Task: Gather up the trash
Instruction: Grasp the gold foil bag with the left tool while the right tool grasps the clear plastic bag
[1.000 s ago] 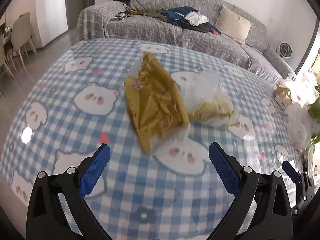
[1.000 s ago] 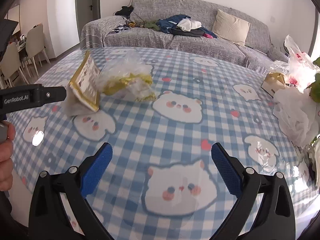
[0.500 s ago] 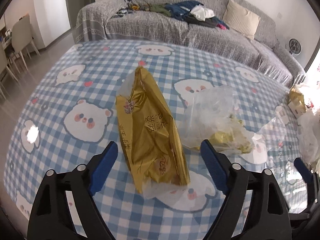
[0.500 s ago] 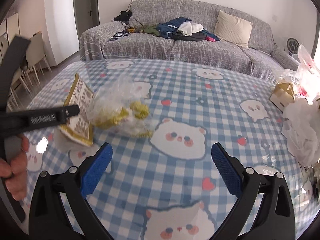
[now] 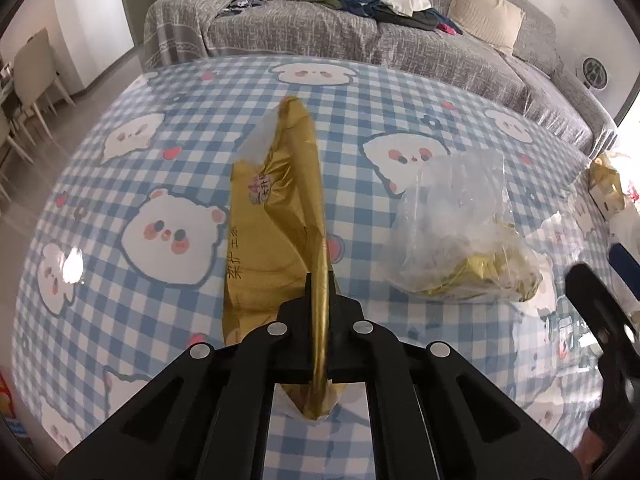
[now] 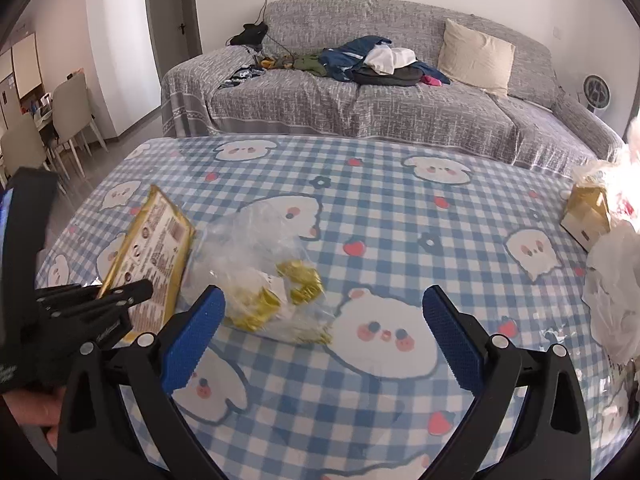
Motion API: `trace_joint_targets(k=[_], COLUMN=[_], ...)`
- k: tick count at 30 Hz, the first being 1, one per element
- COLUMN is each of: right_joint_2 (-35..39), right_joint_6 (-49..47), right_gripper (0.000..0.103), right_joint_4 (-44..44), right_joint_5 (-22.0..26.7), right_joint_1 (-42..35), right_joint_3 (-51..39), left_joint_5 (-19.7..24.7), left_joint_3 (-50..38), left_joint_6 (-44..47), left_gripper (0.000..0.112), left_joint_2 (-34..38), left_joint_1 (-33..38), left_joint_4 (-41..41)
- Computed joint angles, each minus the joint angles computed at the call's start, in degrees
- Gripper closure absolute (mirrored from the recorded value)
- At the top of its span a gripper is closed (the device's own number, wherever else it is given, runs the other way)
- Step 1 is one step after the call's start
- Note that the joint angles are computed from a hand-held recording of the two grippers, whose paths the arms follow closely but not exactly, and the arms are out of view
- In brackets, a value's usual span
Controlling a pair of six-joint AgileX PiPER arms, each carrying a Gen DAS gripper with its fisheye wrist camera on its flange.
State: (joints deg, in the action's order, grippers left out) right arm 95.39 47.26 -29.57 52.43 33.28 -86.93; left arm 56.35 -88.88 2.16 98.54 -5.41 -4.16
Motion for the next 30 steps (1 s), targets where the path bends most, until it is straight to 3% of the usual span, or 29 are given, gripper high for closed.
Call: trace_joint_targets(k=[9, 23, 30], right_joint_2=[8.6, 19.0, 22.5], right_joint_6=[-2.1, -2.8, -3.8], right_gripper=[0.008, 0.008, 0.03], right_joint_4=[3.4, 8.4, 10.9], right_joint_5=[2.8, 6.1, 8.1], right_joint_1=[0.9, 0.5, -0.1], right_joint_3=[-10.0, -21.3, -25.1], left_joint_5=[0.9, 0.0, -0.3], left_joint_3=[0.4, 0.6, 1.1], left_joint_6=[6.2, 11.3, 11.2], left_gripper=[0.11, 0.11, 0.11], left_joint_2=[-3.1, -0.9, -0.6], left_joint_1=[7.1, 13.7, 13.7], left_joint_4=[-3.1, -3.4, -2.6])
